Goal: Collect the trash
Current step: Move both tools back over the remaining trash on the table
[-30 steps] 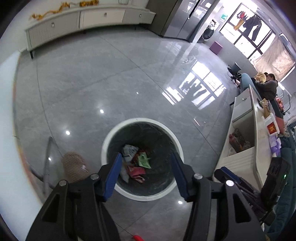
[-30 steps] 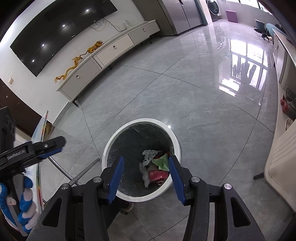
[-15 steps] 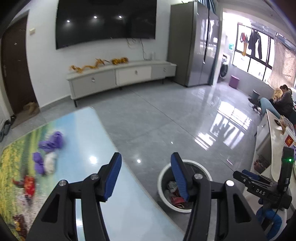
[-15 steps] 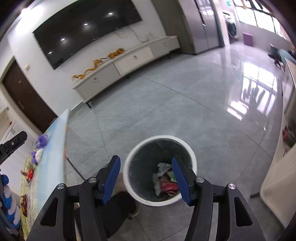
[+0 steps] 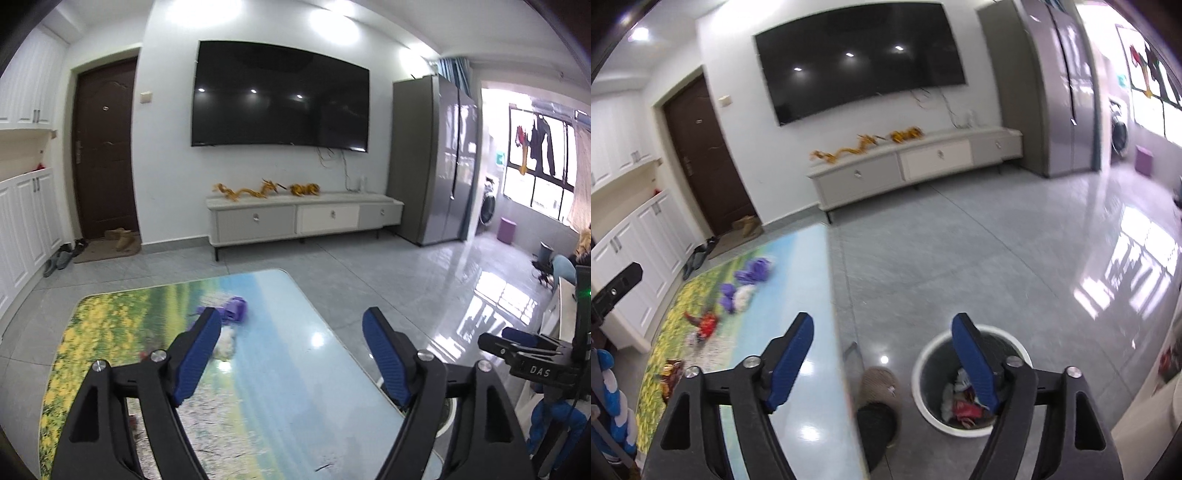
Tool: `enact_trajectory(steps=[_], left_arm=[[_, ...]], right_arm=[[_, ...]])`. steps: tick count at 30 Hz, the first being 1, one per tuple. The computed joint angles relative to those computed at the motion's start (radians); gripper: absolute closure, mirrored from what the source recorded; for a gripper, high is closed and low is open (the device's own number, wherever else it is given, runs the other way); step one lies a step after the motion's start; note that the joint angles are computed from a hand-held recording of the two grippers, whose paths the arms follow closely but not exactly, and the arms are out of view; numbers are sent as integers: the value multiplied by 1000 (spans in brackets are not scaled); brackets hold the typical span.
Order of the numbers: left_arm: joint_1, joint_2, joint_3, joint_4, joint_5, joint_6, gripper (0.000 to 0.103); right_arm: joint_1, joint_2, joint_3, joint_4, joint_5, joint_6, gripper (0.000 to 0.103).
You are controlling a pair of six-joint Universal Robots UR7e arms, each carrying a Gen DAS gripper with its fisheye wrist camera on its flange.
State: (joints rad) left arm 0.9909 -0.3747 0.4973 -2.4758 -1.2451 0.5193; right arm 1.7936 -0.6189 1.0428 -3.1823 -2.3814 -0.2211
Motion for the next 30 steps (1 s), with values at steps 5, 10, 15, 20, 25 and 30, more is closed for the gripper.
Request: enact_trajectory(steps=[5,10,15,20,25,30], left_arm=[[10,-87,134,-171,13,21,20],[25,-180,255,-348,37,34,20],[43,-261,315,-445,94,52,10],[68,-324,346,-483,156,34,6],[98,-343,342,-480,177,-14,0],[142,-304,279,-368,149,-36,0]], right_arm=[[50,60,-87,-1,7,-91,16],[87,93,-134,-31,34,-183,5],[124,132,-189,-130,84,-306,0],[144,162,-233,-174,170,-350,0],[144,192,-266,-156,239,-366,0],[130,239,-366,16,266,-317,0]])
